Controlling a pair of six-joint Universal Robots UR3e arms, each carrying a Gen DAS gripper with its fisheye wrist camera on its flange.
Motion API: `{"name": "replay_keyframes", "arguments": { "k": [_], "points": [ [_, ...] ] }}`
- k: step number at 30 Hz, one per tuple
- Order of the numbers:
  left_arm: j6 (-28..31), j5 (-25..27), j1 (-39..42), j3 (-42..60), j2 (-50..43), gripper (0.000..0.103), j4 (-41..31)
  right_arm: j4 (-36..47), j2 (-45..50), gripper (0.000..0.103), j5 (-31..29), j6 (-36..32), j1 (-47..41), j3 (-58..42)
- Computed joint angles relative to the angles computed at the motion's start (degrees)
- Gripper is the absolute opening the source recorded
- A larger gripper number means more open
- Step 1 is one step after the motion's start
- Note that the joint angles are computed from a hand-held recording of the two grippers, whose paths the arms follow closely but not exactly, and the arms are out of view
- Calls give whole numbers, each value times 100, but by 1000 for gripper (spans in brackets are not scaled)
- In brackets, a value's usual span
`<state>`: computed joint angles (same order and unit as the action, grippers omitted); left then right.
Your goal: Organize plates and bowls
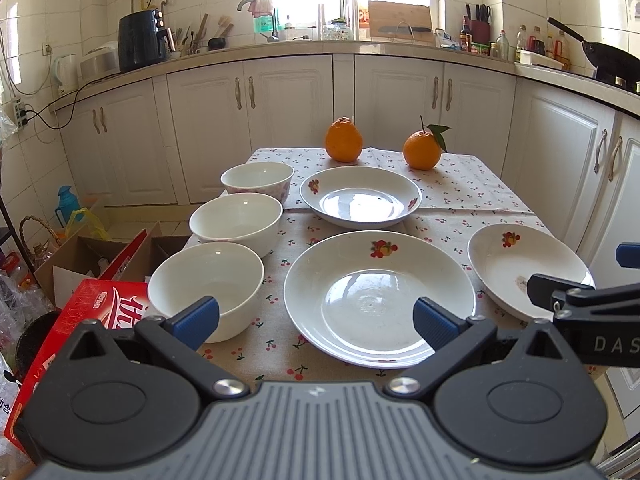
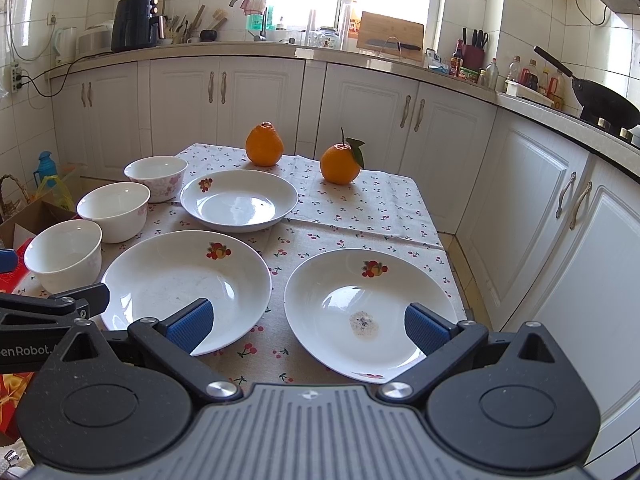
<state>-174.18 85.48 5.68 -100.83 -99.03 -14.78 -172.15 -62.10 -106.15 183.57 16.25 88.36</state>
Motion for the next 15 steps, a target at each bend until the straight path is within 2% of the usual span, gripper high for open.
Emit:
{"name": "replay_keyframes", "arguments": {
  "k": [8,15],
  "points": [
    [121,-202,20,468,-331,102,-216,187,108,103,150,-52,-149,-188],
    [383,-129,-158,1173,-807,102,-513,439,177,103,481,-68,-385,-368]
  ]
}}
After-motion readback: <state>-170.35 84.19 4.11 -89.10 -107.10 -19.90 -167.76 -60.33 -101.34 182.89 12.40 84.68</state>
